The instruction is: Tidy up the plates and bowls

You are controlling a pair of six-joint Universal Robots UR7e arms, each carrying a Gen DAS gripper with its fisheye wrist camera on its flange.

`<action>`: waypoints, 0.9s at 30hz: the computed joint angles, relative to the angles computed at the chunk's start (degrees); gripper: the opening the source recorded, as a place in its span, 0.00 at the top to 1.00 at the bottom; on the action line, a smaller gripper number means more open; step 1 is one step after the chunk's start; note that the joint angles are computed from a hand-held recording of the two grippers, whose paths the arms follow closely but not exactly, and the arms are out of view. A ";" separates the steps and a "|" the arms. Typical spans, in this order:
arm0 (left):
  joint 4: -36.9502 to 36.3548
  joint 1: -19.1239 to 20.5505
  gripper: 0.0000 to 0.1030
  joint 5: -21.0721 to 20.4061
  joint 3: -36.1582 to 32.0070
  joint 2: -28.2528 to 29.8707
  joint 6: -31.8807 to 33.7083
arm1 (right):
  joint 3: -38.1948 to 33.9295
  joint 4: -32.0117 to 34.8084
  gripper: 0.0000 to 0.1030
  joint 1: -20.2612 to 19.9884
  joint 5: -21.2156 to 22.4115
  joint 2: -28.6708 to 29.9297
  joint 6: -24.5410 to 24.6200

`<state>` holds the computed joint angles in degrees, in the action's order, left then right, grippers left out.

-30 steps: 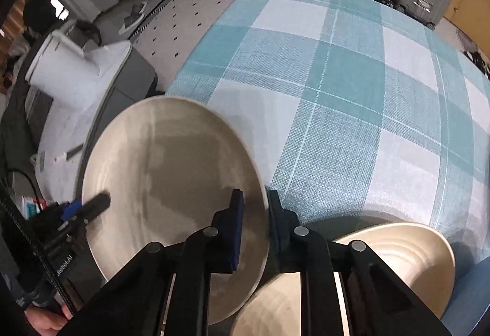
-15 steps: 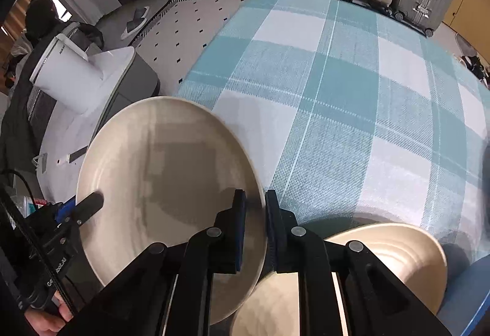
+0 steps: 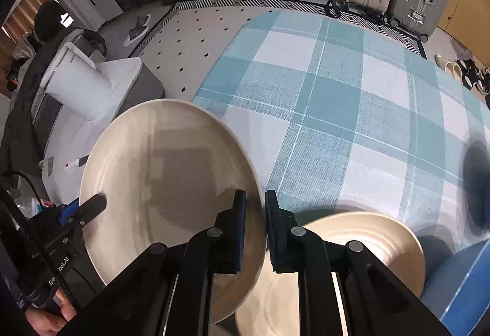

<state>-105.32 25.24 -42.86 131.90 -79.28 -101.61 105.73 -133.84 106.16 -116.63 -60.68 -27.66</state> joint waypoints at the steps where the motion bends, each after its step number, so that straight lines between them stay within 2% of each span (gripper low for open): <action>1: 0.26 -0.47 0.88 -0.22 -0.14 0.12 -0.57 | 0.24 0.43 0.89 0.08 0.21 -0.77 0.07; 13: 6.71 -9.93 0.89 -3.52 -1.35 1.21 -11.32 | 5.50 4.69 0.90 0.07 3.17 -11.21 1.89; 19: 6.79 -13.97 0.89 -6.57 -1.23 2.74 -15.40 | 9.09 7.34 0.90 -0.99 4.17 -17.02 3.08; 27: 6.42 -19.12 0.89 -10.15 -1.34 5.32 -20.06 | 14.08 9.39 0.90 -3.11 5.83 -25.14 1.40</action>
